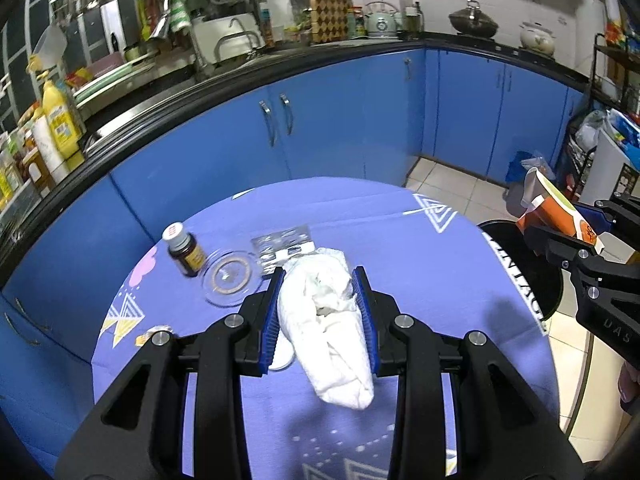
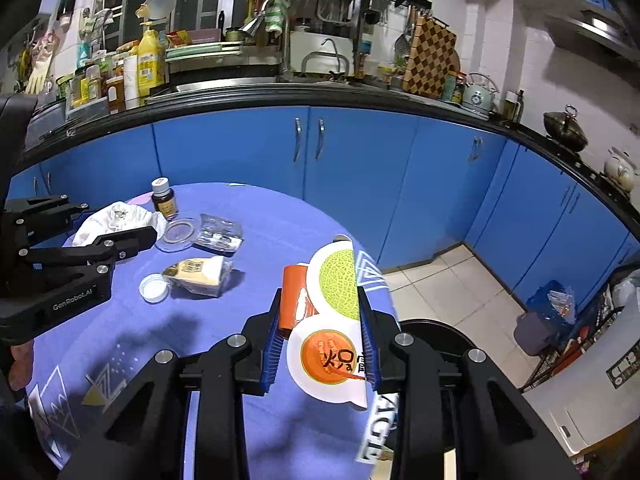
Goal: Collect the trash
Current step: 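Carry the tissue and orange-white cup over the black bin and open both tools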
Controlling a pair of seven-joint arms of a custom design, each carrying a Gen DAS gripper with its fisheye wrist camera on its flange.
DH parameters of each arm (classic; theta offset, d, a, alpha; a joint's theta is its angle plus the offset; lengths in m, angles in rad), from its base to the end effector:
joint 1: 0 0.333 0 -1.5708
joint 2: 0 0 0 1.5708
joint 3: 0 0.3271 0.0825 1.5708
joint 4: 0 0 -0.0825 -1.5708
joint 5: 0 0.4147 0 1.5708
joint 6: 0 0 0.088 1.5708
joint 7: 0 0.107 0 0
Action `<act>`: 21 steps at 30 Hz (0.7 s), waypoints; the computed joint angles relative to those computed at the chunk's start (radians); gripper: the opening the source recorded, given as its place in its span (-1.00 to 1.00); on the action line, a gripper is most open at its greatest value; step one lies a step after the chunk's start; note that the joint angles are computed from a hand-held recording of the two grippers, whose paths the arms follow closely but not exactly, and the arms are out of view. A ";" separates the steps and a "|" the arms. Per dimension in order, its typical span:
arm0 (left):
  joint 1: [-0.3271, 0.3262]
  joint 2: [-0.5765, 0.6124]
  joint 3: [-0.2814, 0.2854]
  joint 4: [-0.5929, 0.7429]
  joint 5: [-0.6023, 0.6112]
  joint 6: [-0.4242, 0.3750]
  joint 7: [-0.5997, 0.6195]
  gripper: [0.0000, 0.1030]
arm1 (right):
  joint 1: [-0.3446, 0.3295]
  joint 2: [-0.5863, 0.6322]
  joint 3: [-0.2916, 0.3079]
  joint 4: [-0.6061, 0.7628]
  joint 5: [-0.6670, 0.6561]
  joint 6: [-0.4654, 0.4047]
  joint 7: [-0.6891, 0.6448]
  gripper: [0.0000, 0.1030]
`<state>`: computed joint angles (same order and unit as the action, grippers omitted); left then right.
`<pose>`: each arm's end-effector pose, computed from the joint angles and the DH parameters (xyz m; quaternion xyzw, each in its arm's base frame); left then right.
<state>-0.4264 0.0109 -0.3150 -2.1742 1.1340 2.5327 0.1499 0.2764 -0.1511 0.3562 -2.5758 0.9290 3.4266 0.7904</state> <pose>0.4271 -0.4042 0.4121 -0.5862 0.7017 -0.2504 0.3183 0.4325 0.2052 0.3970 -0.7514 0.4889 -0.2838 0.3403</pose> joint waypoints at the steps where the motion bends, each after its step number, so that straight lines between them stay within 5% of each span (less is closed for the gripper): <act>1: -0.004 0.011 -0.004 0.014 0.002 -0.004 0.006 -0.33 | 0.003 -0.007 -0.010 -0.008 -0.007 0.003 0.006 -0.38; 21: -0.146 0.259 0.046 0.318 -0.017 -0.063 0.179 -0.33 | 0.034 -0.048 -0.277 -0.140 -0.452 0.042 0.394 -0.37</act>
<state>-0.5722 0.2696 -0.2690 -1.8560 1.1171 2.4696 0.3293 0.3106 -0.1990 0.0791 -2.7157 0.4766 3.4681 1.1849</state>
